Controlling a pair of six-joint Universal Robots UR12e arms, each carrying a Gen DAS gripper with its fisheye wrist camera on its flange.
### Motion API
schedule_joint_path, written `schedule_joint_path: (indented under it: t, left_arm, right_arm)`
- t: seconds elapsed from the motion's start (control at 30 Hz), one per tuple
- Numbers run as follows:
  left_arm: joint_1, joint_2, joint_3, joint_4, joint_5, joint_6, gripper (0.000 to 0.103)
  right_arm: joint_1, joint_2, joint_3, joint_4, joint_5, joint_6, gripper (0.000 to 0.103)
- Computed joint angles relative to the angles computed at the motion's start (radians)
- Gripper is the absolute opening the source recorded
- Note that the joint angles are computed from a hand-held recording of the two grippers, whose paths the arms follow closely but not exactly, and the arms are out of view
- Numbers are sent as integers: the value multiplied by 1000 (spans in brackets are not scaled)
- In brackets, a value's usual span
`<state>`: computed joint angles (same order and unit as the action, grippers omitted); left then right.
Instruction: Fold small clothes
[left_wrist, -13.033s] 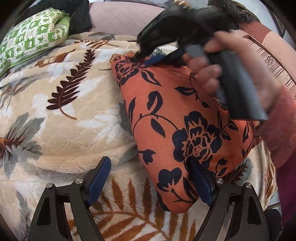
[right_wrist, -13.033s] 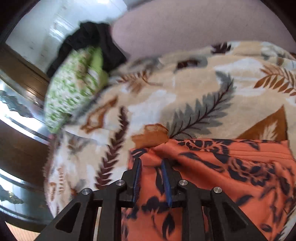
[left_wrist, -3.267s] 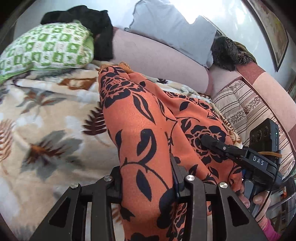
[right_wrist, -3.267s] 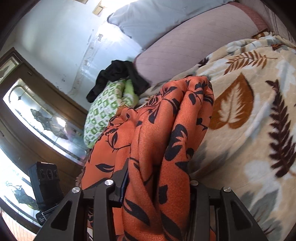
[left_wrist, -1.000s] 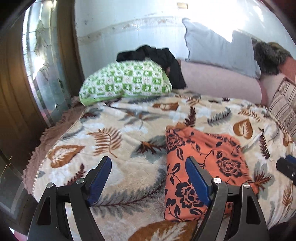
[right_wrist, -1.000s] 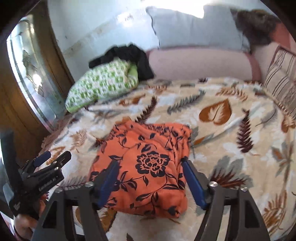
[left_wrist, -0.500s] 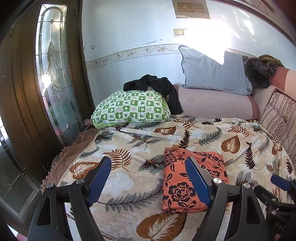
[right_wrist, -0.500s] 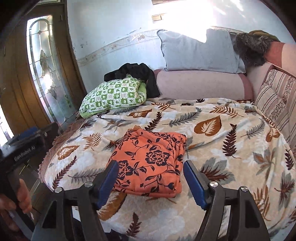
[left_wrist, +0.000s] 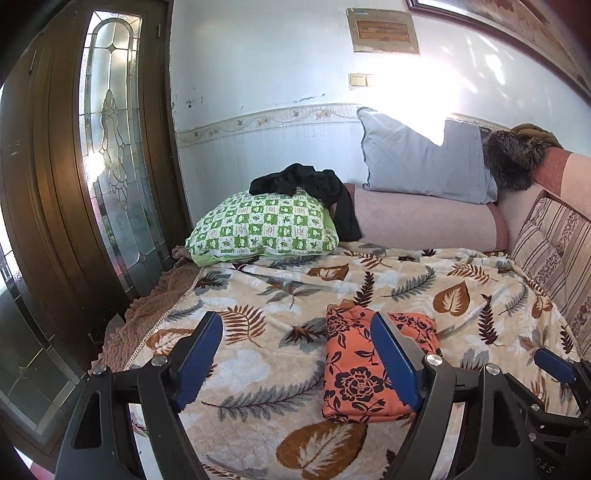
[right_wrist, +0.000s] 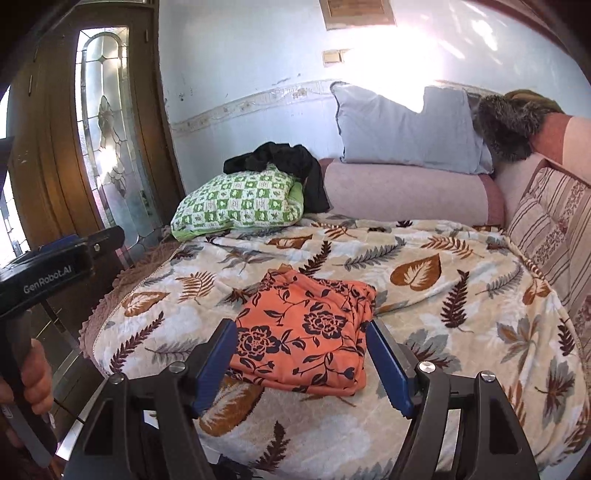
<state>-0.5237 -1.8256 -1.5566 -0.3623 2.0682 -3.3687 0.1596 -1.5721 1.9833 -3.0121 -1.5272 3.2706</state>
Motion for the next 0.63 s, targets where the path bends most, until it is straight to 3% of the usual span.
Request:
schedule_joint_path:
  t: [0.23,0.5,0.63]
  left_arm:
    - [-2,23,-16,27,12,11,83]
    - [12,29,-29,74,-31,27,83]
    - [11,10,-20,85,-18,52,83]
  right_arm:
    - [9,-10,7,-20,-40,17,79]
    - [13,-5,-1,-16,-32,24,79]
    - [5,8,-10,7,-11,41,79]
